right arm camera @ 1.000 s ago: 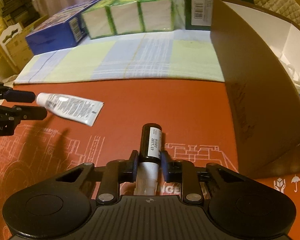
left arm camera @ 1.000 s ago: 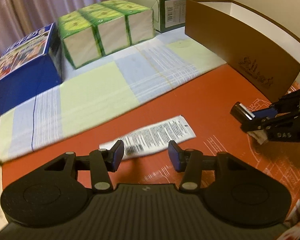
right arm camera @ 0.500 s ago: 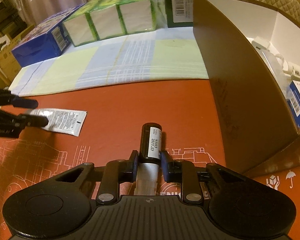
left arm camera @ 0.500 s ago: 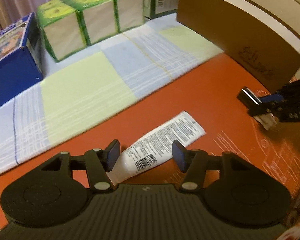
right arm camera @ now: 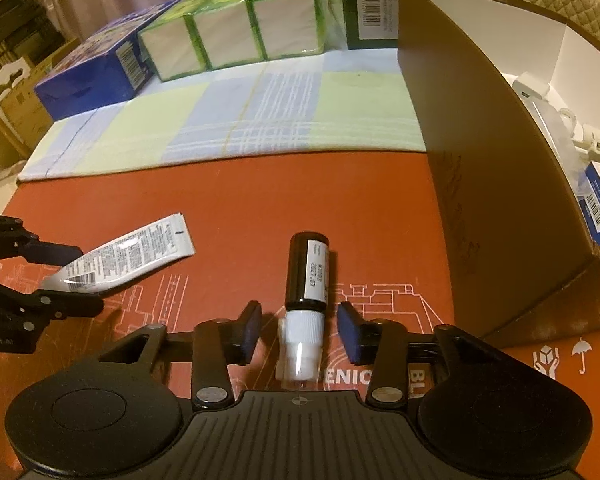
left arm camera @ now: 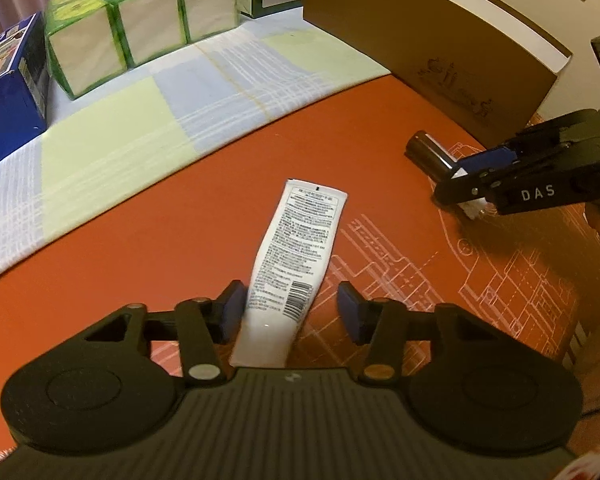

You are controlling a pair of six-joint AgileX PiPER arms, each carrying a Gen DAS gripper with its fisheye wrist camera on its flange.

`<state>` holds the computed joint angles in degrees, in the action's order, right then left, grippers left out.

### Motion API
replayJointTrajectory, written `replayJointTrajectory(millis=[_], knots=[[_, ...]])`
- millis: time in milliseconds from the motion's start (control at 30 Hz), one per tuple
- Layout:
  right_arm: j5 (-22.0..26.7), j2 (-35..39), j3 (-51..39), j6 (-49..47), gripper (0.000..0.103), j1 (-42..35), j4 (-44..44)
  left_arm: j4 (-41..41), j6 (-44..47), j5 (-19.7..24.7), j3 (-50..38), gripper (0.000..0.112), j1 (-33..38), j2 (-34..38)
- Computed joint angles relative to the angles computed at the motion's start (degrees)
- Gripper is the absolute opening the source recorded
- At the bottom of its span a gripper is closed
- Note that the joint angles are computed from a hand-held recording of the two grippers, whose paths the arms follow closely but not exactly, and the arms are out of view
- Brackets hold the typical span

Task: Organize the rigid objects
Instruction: 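Grasp the white toothpaste tube with the left gripper while the right gripper holds the bottle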

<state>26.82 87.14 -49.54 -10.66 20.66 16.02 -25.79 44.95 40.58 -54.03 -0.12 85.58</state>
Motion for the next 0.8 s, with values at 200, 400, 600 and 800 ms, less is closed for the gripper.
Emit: replayJointTrajectory(millis=[200,400,600,800], knots=[[-1.4,-0.4,0.9,0.4,0.041,0.4,-0.8,7.2,-12.2,-4.3,-0.1,0.033,-6.6,1.0],[-4.5,0.0,2.0,4.0,0.041,1.8,-5.3,16.4,-28.8,-6.2,-2.2,0.032,-12.3,3.0],[-7.6,-0.1,3.4,9.7,0.029,3.4,-11.9,24.5,-44.4,-5.6,-4.3,0.032,-16.8,4.4],[-8.2,-1.5,5.1,5.3,0.022,3.0,-9.4,27.9,-50.6,-4.1,-4.9,0.032,-19.7,4.4]])
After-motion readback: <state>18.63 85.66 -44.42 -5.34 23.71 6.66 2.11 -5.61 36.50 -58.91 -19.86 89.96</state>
